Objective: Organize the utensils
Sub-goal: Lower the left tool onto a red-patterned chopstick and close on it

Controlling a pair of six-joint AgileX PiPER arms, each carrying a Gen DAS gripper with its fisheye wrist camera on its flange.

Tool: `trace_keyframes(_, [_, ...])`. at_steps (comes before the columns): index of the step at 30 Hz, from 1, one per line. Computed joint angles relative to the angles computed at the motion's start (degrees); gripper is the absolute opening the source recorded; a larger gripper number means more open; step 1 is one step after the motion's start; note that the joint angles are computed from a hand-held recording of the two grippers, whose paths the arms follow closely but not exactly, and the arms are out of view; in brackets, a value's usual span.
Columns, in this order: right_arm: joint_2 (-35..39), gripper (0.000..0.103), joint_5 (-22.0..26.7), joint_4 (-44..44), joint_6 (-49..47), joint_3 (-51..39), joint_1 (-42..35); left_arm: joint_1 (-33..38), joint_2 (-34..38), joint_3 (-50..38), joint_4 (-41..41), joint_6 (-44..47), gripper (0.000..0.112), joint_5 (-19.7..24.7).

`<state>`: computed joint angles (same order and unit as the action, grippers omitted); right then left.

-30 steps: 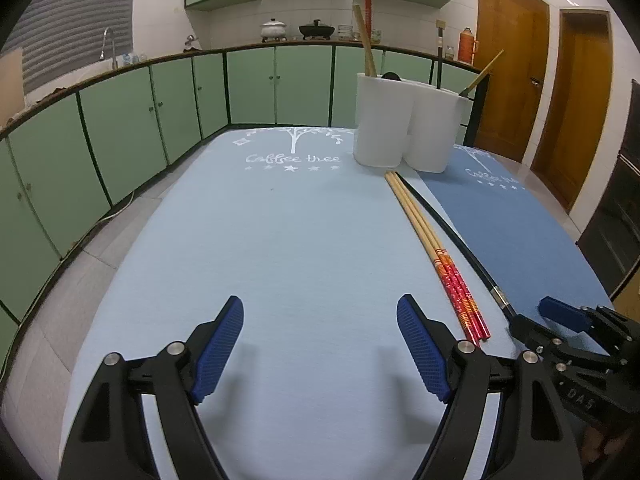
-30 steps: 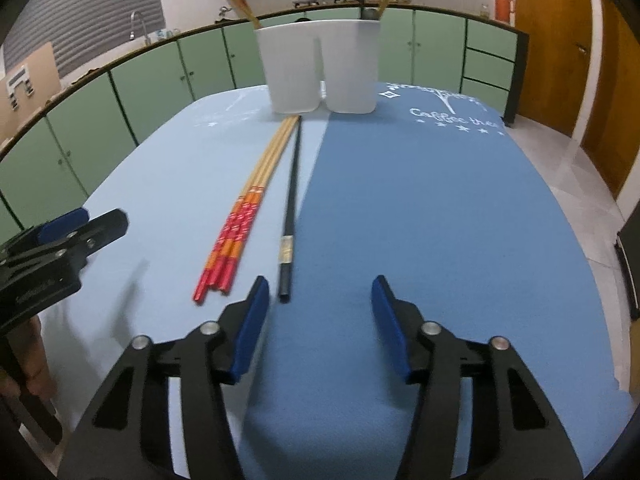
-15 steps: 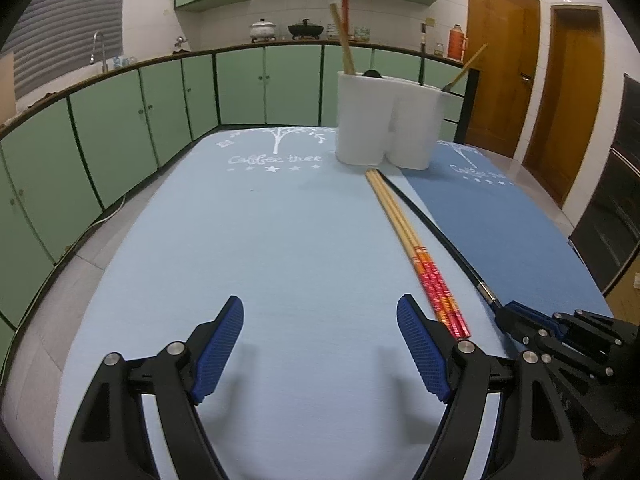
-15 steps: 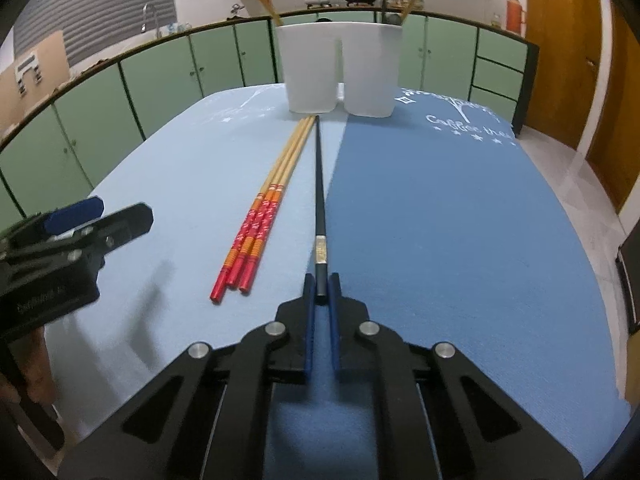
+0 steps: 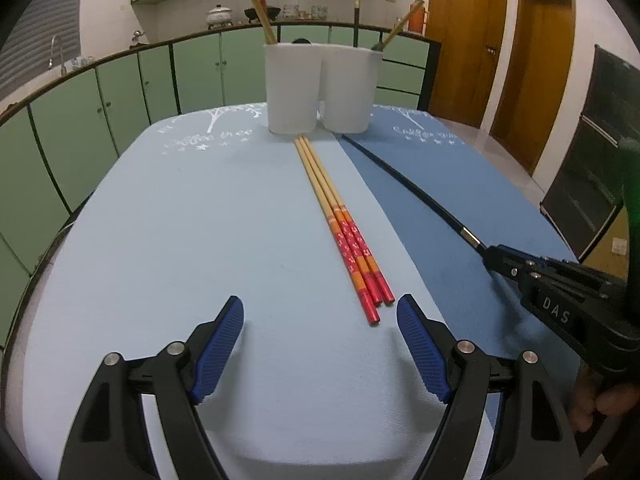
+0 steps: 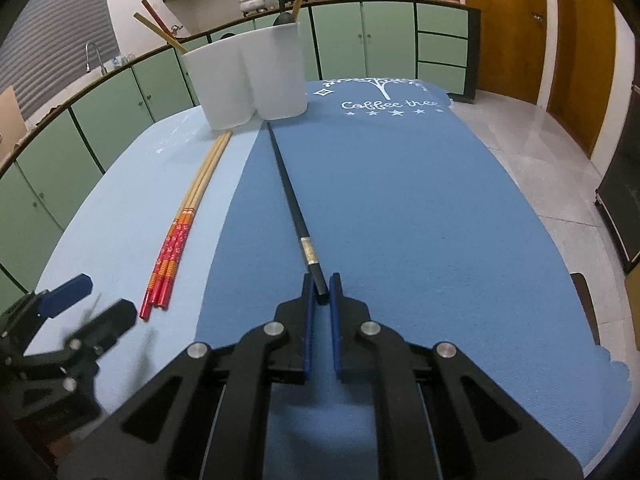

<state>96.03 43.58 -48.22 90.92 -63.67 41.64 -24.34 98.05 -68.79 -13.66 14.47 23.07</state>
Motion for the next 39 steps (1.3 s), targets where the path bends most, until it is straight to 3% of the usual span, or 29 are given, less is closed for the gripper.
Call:
trace_keyframes(9, [-0.4, 0.006, -2.4, 0.4, -0.9, 0.5, -0.2, 1.7, 2.1, -2.6, 11.6, -15.0, 0.076, 1.6])
trace_keyframes(12, [-0.3, 0.006, -4.5, 1.0, -2.5, 0.4, -0.3, 3.6, 2.2, -3.0, 8.7, -13.3, 0.076, 2.3])
trace_keyframes(16, [-0.7, 0.012, -5.4, 0.4, -3.5, 0.6, 0.2, 4.1, 1.5, -2.3, 7.6, -11.9, 0.076, 1.2])
trace_keyframes(20, [-1.7, 0.029, -5.7, -1.2, -2.6, 1.8, 0.6, 4.3, 0.6, -1.3, 6.2, -10.5, 0.076, 0.2])
trace_keyframes(22, [-1.9, 0.032, -5.5, -2.6, -1.1, 2.6, 1.1, 4.1, 0.3, -0.8, 6.9, -11.3, 0.076, -0.7])
trace_keyframes(39, [-0.4, 0.028, -4.9, -7.7, 3.9, 2.1, 1.3, 2.0, 1.8, -1.5, 11.8, -17.9, 0.076, -2.9])
